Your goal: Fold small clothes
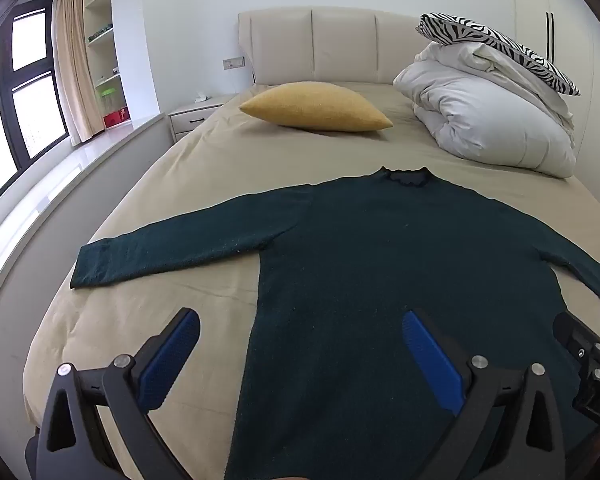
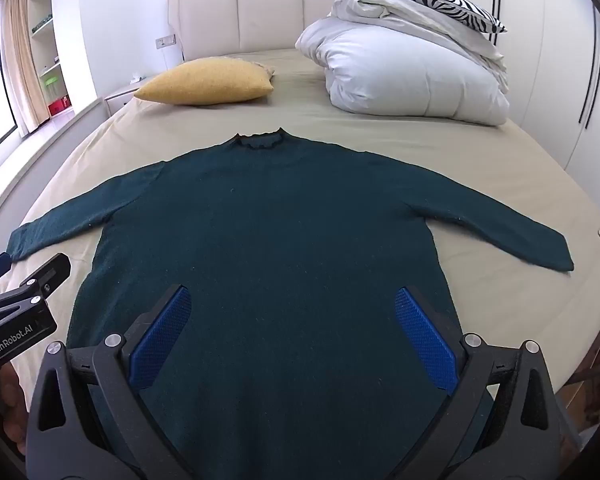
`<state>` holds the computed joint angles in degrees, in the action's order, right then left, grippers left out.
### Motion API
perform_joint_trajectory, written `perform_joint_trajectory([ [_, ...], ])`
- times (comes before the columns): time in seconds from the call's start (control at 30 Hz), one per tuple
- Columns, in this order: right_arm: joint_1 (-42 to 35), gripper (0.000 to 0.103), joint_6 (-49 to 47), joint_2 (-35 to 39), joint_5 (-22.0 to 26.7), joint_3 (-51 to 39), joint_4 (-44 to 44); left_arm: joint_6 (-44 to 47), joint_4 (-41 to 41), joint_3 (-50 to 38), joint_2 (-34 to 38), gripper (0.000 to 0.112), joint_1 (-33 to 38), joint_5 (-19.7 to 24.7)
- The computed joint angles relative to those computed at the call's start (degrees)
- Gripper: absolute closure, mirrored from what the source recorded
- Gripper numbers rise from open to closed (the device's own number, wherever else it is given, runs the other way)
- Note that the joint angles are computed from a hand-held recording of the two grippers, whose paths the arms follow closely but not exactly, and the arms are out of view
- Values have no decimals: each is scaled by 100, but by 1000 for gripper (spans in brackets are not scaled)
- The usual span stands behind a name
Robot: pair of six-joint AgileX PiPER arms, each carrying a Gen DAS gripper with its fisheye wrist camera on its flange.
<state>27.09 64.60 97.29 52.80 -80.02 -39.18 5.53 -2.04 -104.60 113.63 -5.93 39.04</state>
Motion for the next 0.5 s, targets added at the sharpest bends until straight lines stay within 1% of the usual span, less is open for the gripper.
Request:
perform_joint_trajectory([
  [0.2,-18,0,-108,-6,29,-15,86,-29,57,3,-2,9,-10,-5],
  [0.27,-22,0,-114,-30,28,4,74,88,-25,100,-28,9,54,-94],
  [0.37,-60,0,-70,-135,-44,154,42,170,-74,112,-21,9,109,-115],
  [0.5,-42,0,-45,-33,-6,92,1,195,-72,119,-22,9,118,-122],
])
